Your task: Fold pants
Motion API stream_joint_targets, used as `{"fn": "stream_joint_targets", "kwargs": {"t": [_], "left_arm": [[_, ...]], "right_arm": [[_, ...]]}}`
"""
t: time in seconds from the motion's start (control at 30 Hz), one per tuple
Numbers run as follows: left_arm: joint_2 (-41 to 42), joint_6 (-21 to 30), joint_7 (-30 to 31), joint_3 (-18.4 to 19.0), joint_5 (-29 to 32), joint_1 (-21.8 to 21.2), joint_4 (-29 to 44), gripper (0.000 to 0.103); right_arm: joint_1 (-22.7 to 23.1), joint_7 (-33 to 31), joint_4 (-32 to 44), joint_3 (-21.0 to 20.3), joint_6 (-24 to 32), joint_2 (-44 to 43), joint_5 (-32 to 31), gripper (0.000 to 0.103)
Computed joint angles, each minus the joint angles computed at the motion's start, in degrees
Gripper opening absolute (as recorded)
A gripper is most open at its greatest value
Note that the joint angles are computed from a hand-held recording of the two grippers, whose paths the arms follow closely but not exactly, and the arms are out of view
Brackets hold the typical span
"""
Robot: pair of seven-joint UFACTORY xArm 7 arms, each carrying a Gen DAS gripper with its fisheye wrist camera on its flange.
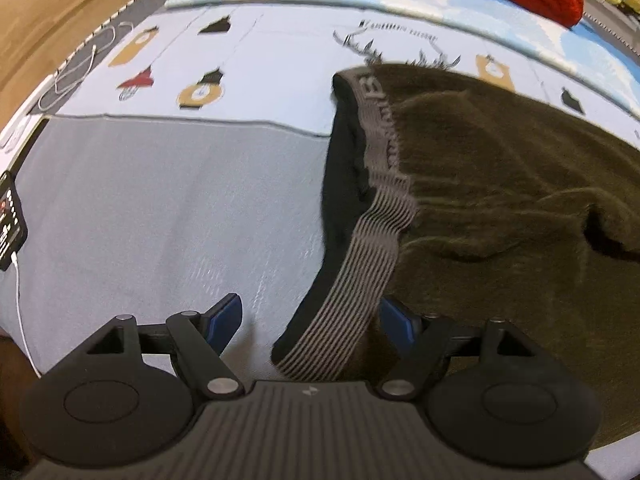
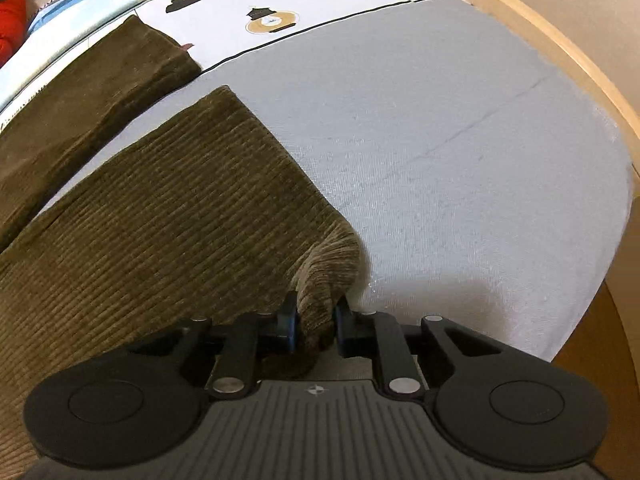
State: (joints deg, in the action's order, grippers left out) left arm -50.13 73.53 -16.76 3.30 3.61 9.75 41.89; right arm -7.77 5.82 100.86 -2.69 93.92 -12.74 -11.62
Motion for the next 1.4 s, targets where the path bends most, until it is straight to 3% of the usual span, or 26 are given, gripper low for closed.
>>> {"fn": "stream_joint_targets", "kwargs": {"t": [0.1,0.17,0.27,0.67,0.7,0.73,0.87,1.03,1.1,1.17,1.23,1.3,1.37,1.4], "left_arm": [[0.6,1.4,0.1,0.7,-0.2,0.2,-0.5,0.082],[1.3,2.5,0.5,1.5,-1.0,0.1,-0.7,0.082],[1.7,3.6,1.0,2.1,-1.9,0.2,-1.3,0.082],[1.3,4.8,1.3,3.9,-6.1,0.8,-2.7,0.079],[1.1,4.9,2.1,4.0,-6.4,0.4,-2.8,0.075],[0.9,4.9,3.1,4.2,-6.8,-0.1,-2.9,0.063],[-0.6,4.5,6.4,2.9,-6.0,-1.5,-2.9,0.045],[-2.0,5.3,6.3,2.0,-5.9,-1.5,-0.5,0.034],[-2.9,6.7,5.6,2.0,-5.5,-1.1,0.2,0.034],[-2.1,9.2,5.7,1.8,-4.6,-1.1,0.5,0.034],[-1.2,11.7,6.7,1.3,-3.9,-2.0,1.0,0.036],[-1.0,12.5,7.5,0.6,-3.3,-2.5,1.9,0.039],[-0.7,12.2,6.2,-0.4,-2.7,-2.2,3.1,0.05],[-1.2,11.3,5.6,-1.2,-2.1,-2.2,3.3,0.051]], "right_arm": [[0.1,0.8,-0.5,0.4,-1.5,-0.4,-0.8,0.031],[0.1,-0.3,-0.4,0.1,-0.5,-0.4,-0.9,0.053],[0.2,-2.9,-0.3,0.0,1.9,-0.5,-1.3,0.057],[0.6,-5.3,-1.5,0.6,0.9,-1.0,-1.9,0.056],[0.6,-5.4,-1.5,0.5,1.1,-1.2,-1.6,0.055],[0.6,-5.5,-1.4,0.3,1.2,-1.3,-1.0,0.049],[0.8,-6.8,-1.2,-0.4,0.7,-1.7,1.9,0.025],[1.1,-7.4,-2.6,0.2,-4.2,-3.1,1.6,0.019],[0.2,-4.6,-1.4,0.7,-4.0,-2.5,-0.1,0.019],[-0.6,-1.7,0.7,0.4,0.6,-0.7,0.0,0.019],[-0.2,-2.9,0.9,0.4,2.3,-0.4,-0.3,0.02],[0.5,-4.9,0.8,1.1,2.1,-0.6,-2.0,0.026],[0.9,-5.4,0.7,1.8,2.1,-0.8,-3.8,0.035],[1.0,-5.6,0.7,2.0,2.0,-0.9,-4.6,0.037]]}}
